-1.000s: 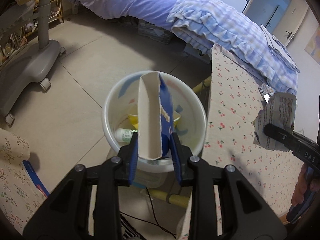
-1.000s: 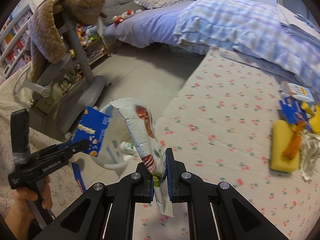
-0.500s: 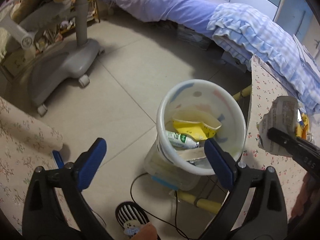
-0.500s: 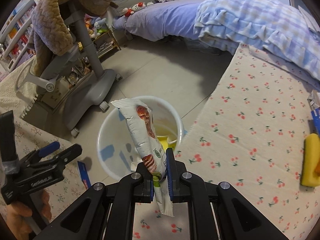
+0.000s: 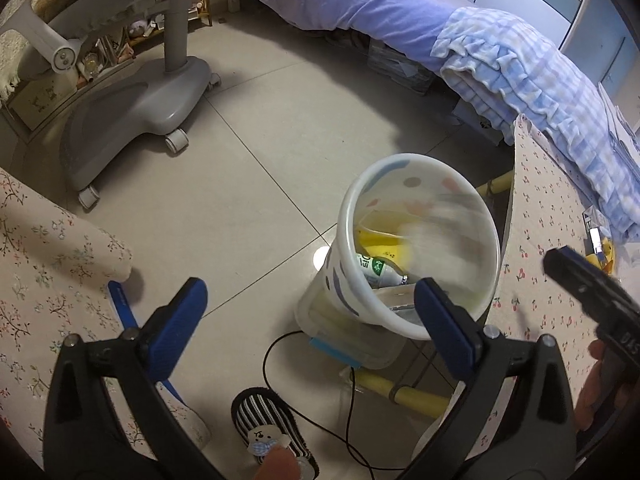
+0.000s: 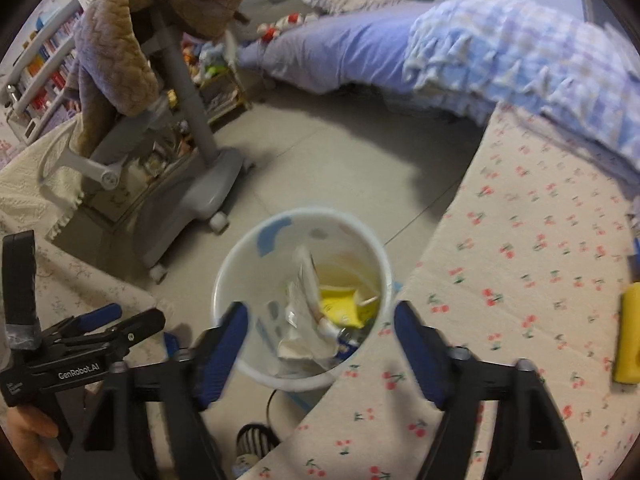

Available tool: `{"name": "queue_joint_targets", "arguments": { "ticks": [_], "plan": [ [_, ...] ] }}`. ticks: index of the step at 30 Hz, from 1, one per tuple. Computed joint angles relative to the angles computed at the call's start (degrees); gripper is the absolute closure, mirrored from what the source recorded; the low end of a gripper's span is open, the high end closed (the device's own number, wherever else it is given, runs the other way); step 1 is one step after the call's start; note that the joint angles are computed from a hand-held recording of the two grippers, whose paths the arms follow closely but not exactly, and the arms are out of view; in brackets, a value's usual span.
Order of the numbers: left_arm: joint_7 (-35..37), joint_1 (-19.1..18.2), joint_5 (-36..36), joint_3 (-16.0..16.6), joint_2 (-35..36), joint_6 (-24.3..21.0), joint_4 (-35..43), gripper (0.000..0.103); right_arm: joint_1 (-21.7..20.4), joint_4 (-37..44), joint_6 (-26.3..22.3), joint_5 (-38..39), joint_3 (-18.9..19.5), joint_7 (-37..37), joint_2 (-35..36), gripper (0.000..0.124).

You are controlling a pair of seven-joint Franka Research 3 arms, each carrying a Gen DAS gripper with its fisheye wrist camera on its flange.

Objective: Collect trash
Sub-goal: 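Carry the carton and snack bag to the wastebasket and open both tools over it, then grasp the crumpled white paper with the right tool while the left tool grasps the orange peel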

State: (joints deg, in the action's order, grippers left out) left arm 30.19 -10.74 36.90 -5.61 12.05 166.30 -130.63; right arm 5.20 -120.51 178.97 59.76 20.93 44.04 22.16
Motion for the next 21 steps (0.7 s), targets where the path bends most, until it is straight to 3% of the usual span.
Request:
{"name": "queue_joint_targets", "arguments": {
  "ticks": [3,5,11,18,21],
  "plan": [
    [-0.27,-0.40,0.97,0.16,-0.02,-0.31,0.13,0.001,0.19,-1.19,-0.37,-0.26,-0.97,0.60,-1.54,0.046],
    [-0.29,-0.57,1.47,0.12,0.04,-0.64,0.26,0.001,-2.04,-2.14,0.44,3.41,1.07,-3.03,-2.74,0.046],
    [0.49,-0.72,1.49,-0.39,0.18,-0.77,0.37,0.001,-2.17,-5.95,1.43,11.55,-0.10,-10.77,-7.28,0.046],
    [1.79,-1.40,0.94,-1.21,0.61,-0.48,0.86,0.001,0.04,-11.41,2.70,16.26,-5.93,-15.71,-12.28,0.046],
    [2.30,-1.84,0.02,-1.58,0.79,-0.14,1.16,0.001,0.10,-12.46,2.76,22.52,-7.65,-21.86,-13.86,0.045]
  ]
}}
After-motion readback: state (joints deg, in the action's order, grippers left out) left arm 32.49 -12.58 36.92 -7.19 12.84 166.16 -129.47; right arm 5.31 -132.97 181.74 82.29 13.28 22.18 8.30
